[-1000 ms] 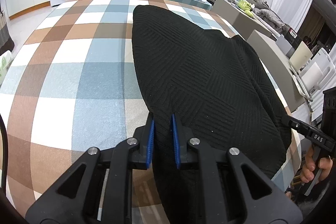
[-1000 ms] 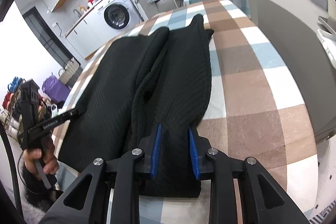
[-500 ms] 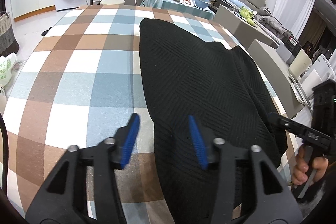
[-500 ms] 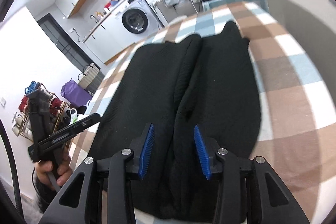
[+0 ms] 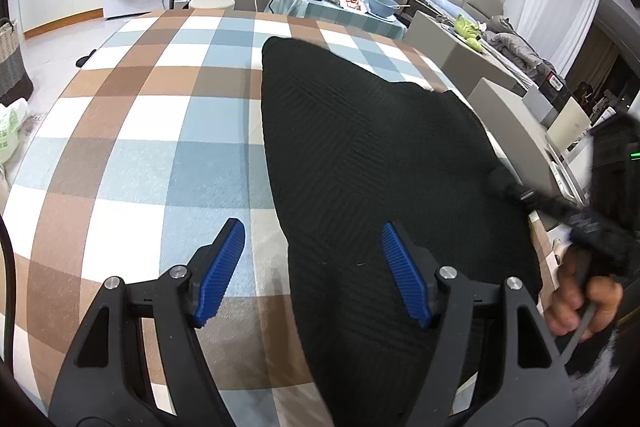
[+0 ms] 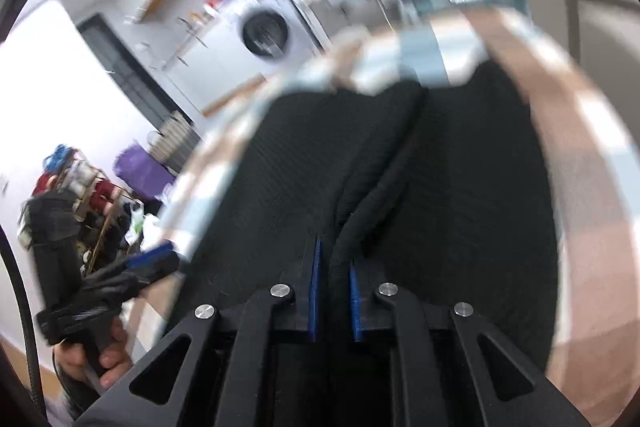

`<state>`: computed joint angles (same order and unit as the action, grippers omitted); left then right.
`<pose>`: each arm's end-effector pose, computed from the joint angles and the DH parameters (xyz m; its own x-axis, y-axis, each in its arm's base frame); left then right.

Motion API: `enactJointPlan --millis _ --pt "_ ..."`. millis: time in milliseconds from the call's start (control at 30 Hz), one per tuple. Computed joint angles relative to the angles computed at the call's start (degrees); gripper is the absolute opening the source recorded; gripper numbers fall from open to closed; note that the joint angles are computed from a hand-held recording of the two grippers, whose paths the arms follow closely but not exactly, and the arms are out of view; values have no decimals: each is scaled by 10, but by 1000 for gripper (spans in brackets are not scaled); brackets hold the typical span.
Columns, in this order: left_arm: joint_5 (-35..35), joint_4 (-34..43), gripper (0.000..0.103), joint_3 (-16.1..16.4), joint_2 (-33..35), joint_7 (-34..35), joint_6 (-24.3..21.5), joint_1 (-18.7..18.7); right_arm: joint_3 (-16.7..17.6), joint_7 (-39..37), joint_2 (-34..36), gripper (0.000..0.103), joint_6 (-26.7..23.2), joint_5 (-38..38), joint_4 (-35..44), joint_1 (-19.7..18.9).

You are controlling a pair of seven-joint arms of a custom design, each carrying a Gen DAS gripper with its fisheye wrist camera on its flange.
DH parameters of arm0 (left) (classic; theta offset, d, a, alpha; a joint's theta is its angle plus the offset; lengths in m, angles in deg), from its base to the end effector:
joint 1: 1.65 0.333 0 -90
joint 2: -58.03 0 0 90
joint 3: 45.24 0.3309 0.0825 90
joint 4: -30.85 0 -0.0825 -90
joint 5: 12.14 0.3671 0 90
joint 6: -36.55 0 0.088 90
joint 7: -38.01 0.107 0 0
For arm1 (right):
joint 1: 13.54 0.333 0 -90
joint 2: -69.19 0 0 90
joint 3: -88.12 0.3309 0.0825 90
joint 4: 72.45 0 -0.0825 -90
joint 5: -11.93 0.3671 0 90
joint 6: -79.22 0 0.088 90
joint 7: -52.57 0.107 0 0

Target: Fold small clothes

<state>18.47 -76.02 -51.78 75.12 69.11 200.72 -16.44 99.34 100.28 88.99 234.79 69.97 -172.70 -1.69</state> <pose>0.6059 -0.2589 0.4592 0.1057 -0.9573 0.2690 -0.7396 -0.2565 -0.6222 0.6372 0.2212 0.4552 0.4213 -0.7813 -0.4606 -0.7688 -0.0382 -0.6384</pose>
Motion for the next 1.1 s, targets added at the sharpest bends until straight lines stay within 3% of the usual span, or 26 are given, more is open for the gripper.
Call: enactJointPlan --millis 100,167,267,333,400,533,733,800,833,867,933,967,1033,1100 --pt "0 3 69 -2 1 7 1 1 3 -38 -34 11 47 31 -28 -1" --pt "0 5 69 -2 4 9 3 0 -33 45 -37 11 62 -54 -46 24" --pt "-24 10 69 -13 14 28 1 8 -66 170 -8 14 16 -157 -36 31" --pt "-38 15 69 -19 19 42 -5 9 -50 174 2 16 -7 -151 -31 8" --pt "-41 16 69 -17 23 48 -3 6 -28 147 -3 25 -3 -115 -38 -12" --pt "-57 19 69 -20 31 64 -5 6 -18 131 -4 30 -20 -83 -39 -23" --pt "-61 25 69 -15 37 75 -7 0 -22 139 21 29 -34 -66 -8 -27" --pt "-61 29 69 -13 38 74 -8 -1 -35 162 30 15 -33 -109 5 -13" --pt "-62 29 69 -13 38 75 -5 -1 -38 171 29 14 -35 -128 10 -8" --pt "-61 29 69 -12 38 74 -2 -1 -29 152 15 12 -17 -120 -2 -11" --pt "-58 31 69 -10 37 74 -1 -3 13 41 -20 11 44 -34 -32 -36" --pt "-58 32 69 -10 37 76 -1 -3 14 18 -32 11 62 -14 -39 -34" --pt "-59 34 69 -12 39 81 -1 -1 -9 38 -47 11 93 -38 -57 -13" --pt "-70 38 69 -19 45 92 -3 4 -47 125 -36 11 96 -125 -61 16"
